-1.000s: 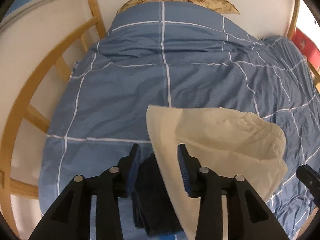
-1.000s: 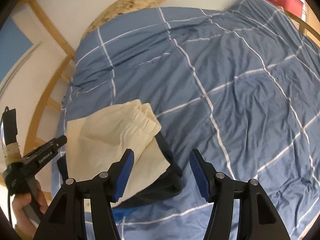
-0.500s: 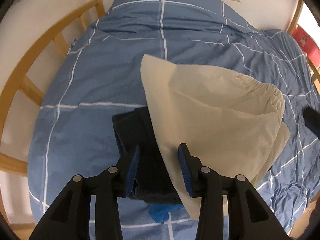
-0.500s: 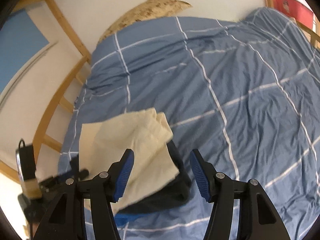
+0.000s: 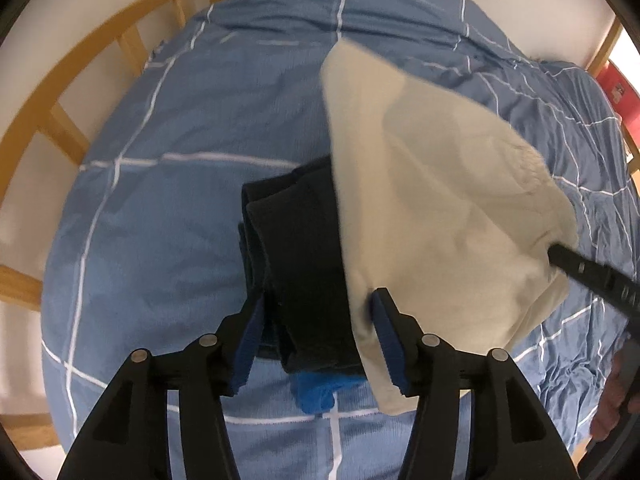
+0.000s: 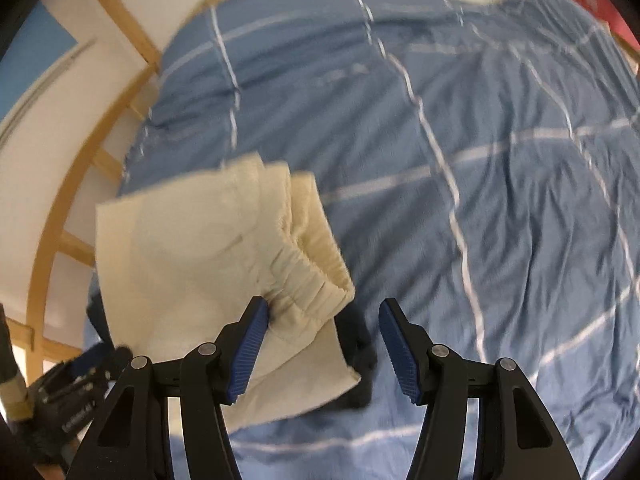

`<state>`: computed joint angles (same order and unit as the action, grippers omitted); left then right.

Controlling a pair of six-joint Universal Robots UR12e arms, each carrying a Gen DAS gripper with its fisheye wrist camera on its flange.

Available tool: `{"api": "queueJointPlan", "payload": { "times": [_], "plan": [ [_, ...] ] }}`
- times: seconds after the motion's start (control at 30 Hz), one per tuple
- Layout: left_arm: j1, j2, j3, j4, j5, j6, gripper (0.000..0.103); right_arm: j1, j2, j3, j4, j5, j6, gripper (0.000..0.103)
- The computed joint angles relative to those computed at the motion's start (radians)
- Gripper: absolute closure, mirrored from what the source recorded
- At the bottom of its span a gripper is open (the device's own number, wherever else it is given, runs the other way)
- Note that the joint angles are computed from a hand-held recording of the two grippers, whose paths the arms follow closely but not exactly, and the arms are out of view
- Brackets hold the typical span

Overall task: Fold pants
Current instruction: 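Carry the shorts over the stack of dark clothes and lower them onto it, then open both grippers to release the shorts on the dark clothes stack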

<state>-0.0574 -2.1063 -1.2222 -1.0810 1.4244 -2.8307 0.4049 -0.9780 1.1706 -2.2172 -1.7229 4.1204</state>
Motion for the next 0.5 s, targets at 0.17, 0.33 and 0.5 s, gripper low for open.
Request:
{"api": "queueJointPlan", "payload": {
  "times": [0.17, 0.33, 0.5],
  "plan": [
    [0.010, -0.009, -0.001, -0.025, -0.012, -0.050, 0.040, -0.002, 0.007, 0.022, 0.000, 0.092, -0.019, 0.045],
    [0.005, 0.012, -0.028, 0.021, -0.001, -0.040, 0.040, 0.000, 0.000, 0.040, -0.033, 0.085, -0.025, 0.045],
    [0.000, 0.049, -0.068, 0.103, -0.003, -0.031, 0.042, 0.006, -0.014, 0.049, -0.063, 0.054, -0.022, 0.044]
  ]
}}
